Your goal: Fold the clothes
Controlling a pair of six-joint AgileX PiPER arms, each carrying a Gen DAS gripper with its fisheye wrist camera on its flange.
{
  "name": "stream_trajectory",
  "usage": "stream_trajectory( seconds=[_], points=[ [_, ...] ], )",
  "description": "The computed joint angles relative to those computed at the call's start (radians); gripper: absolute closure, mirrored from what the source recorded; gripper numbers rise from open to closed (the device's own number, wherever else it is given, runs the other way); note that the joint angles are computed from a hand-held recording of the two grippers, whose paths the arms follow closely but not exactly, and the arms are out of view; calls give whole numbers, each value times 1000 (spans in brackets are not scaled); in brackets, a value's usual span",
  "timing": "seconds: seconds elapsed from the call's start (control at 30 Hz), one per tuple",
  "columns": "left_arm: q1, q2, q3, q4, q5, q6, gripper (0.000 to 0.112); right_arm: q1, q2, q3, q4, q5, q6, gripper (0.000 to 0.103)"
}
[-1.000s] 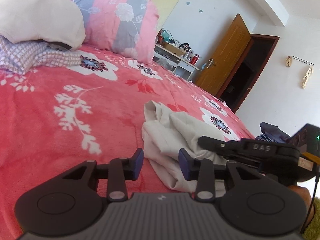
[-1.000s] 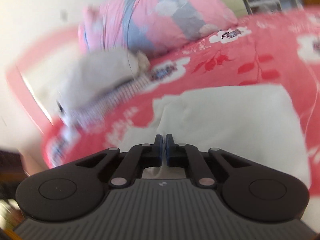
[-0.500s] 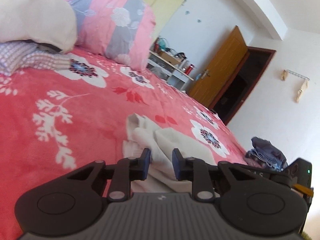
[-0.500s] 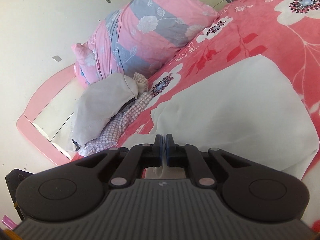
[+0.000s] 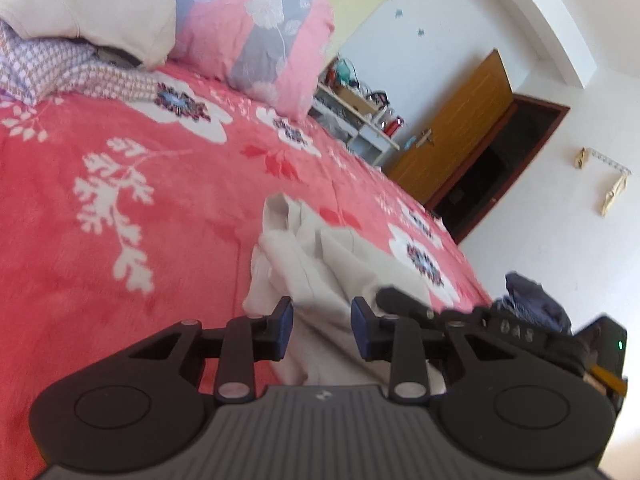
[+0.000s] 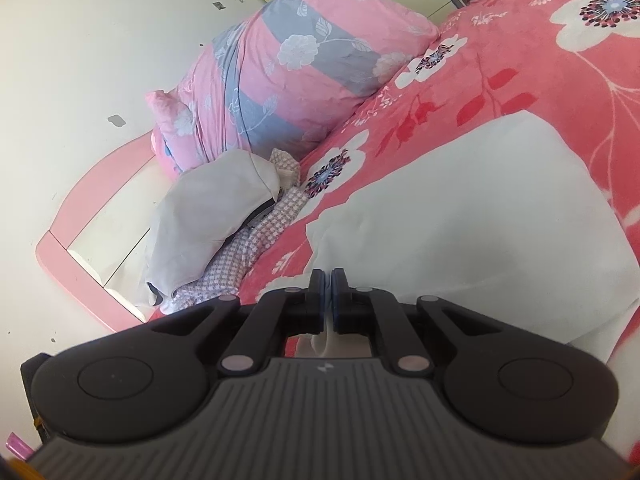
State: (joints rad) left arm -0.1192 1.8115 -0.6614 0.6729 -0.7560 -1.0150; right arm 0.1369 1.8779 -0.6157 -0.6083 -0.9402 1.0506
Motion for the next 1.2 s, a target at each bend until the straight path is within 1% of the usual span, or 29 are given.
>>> stream_trajectory(
  seconds=[0.17, 0.23, 0.3, 0.37, 0.4, 0.5, 0.63, 0.77, 0.9, 1.03, 1.13, 1.2],
  points=[
    [-58, -34, 12, -163, 12, 168, 81, 3, 8, 7, 16, -19, -10, 101],
    [-79, -40, 8, -202, 13, 231, 82, 2, 15, 8, 20, -29, -8, 101],
    [-105, -42, -4, -239, 31, 314, 82, 2, 20, 10, 25, -41, -7, 101],
    [-122, -39, -20, -251, 50, 399, 88, 2, 23, 15, 35, -55, -13, 101],
    [-124, -36, -27, -243, 52, 433, 93, 1, 25, 17, 39, -64, -14, 101],
    [-102, -14, -63, -131, 54, 454, 101, -11, 40, 24, 38, -104, -3, 101],
    [-53, 31, -151, 120, 96, 375, 105, -34, 72, 27, 18, -159, 35, 101],
    [-34, 66, -245, 370, 140, 254, 106, -46, 95, 36, 12, -202, 42, 101],
    [-39, 111, -339, 580, 175, 127, 106, -48, 109, 51, 16, -248, 15, 101],
    [-38, 158, -432, 815, 175, -50, 105, -52, 111, 60, 18, -264, -10, 101],
    [-44, 174, -478, 947, 178, -128, 105, -52, 112, 65, 23, -268, -33, 101],
    [-43, 176, -494, 1000, 176, -176, 104, -52, 112, 69, 28, -271, -50, 101]
  ],
)
